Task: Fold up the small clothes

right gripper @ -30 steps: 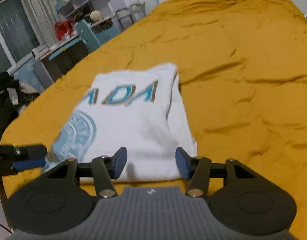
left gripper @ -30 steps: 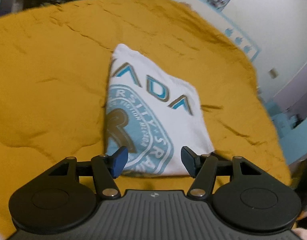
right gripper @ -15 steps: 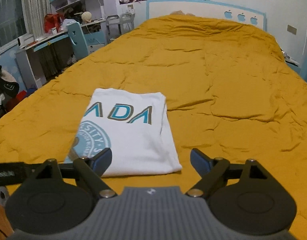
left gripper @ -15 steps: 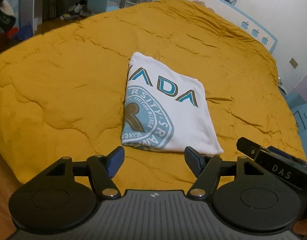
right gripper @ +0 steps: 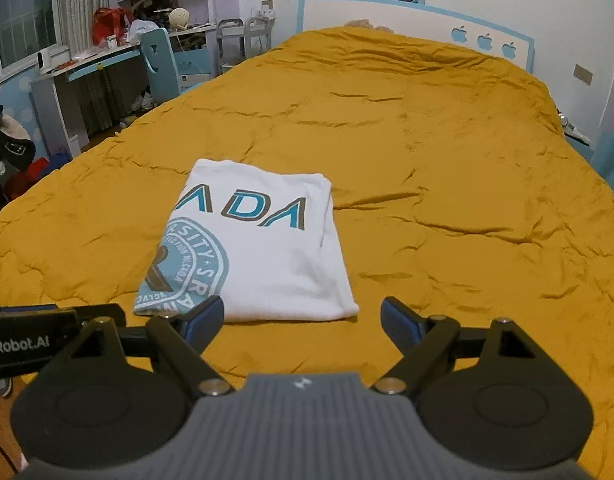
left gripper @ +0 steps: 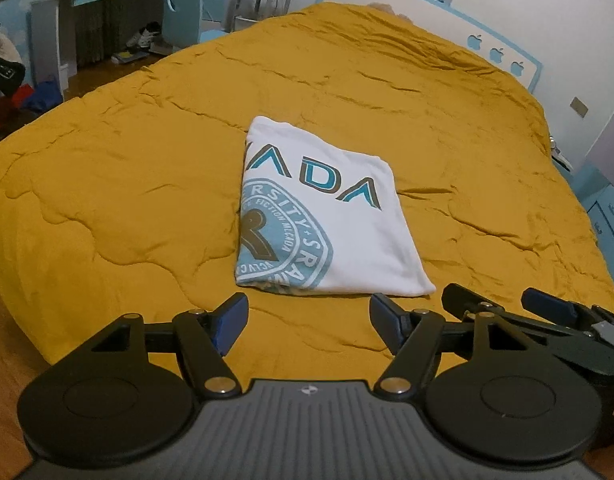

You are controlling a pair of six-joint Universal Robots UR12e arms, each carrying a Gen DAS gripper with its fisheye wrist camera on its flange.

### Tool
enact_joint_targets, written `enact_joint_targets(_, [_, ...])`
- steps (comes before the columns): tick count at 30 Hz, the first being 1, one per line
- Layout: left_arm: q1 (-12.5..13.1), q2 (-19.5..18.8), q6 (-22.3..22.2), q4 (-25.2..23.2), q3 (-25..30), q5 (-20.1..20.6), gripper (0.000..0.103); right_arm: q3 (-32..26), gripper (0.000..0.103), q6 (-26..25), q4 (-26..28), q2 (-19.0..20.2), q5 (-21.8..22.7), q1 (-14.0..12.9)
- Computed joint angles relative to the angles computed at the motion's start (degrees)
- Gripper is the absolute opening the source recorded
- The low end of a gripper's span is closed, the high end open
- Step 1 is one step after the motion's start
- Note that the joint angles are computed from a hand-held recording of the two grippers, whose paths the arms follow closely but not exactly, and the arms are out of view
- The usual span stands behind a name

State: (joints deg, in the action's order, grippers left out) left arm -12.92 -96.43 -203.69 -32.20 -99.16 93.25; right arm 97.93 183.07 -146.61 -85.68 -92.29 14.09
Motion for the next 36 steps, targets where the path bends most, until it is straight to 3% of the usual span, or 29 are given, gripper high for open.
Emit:
enact_joint_targets(20, [-0.19, -0.13, 0.05, -1.86, 0.75, 1.5, 0.082, -0.46, 0.082, -0.1, 1.16, 0.27, -0.29, 0.12])
enact_joint_targets(36, [0.08, -0.23, -0.72, -4.6, 1.3, -1.16, 0.082, -0.67, 0.081, 0.45, 2.06, 0.43, -1.08, -0.03])
